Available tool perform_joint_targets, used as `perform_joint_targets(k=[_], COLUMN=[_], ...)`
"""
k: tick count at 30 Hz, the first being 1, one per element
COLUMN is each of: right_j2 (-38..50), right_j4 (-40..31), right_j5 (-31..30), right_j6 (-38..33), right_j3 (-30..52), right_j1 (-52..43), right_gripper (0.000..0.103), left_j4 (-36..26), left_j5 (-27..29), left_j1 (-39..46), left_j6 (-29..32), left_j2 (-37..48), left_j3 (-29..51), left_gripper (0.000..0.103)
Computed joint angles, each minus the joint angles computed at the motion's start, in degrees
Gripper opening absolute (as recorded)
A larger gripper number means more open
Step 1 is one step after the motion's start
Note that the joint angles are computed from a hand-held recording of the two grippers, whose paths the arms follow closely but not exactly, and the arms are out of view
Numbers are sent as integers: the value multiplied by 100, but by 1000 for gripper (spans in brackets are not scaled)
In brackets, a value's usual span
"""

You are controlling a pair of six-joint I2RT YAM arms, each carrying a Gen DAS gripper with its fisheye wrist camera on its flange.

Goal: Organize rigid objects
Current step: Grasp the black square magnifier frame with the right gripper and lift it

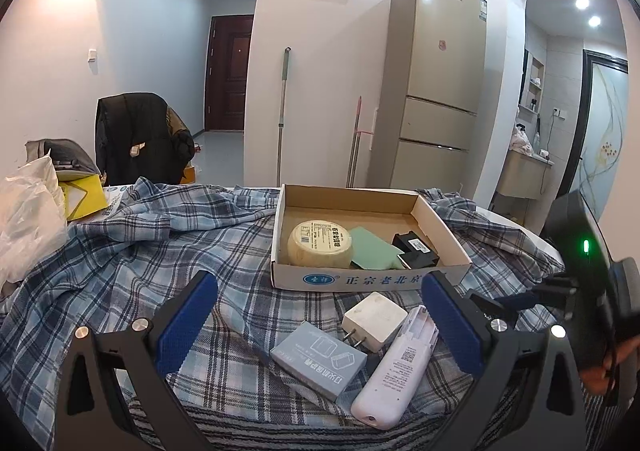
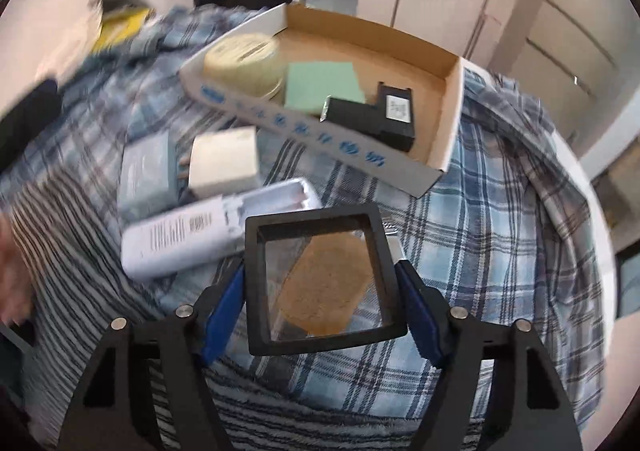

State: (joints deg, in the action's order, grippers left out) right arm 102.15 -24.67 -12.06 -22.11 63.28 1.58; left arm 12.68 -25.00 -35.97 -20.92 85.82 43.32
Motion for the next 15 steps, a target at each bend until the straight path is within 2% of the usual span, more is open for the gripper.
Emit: perform_joint_targets(k=[5, 8, 15], right_j2=[283, 325, 107], right_j4=[-430, -422, 89], right_j5=[-462, -572, -83], right_j6=[70, 104, 1], right_j3=[315, 227, -169], right_j1=[-210, -245, -21], right_gripper=[72, 72, 72], left_j4=[-5, 25, 54], left_j5=[16, -2, -38], left_j1=[-7, -59, -100], left_j6=[17, 96, 118], left_j2=[15, 59, 62], left_j3=[13, 29, 12], left_gripper=[103, 103, 103])
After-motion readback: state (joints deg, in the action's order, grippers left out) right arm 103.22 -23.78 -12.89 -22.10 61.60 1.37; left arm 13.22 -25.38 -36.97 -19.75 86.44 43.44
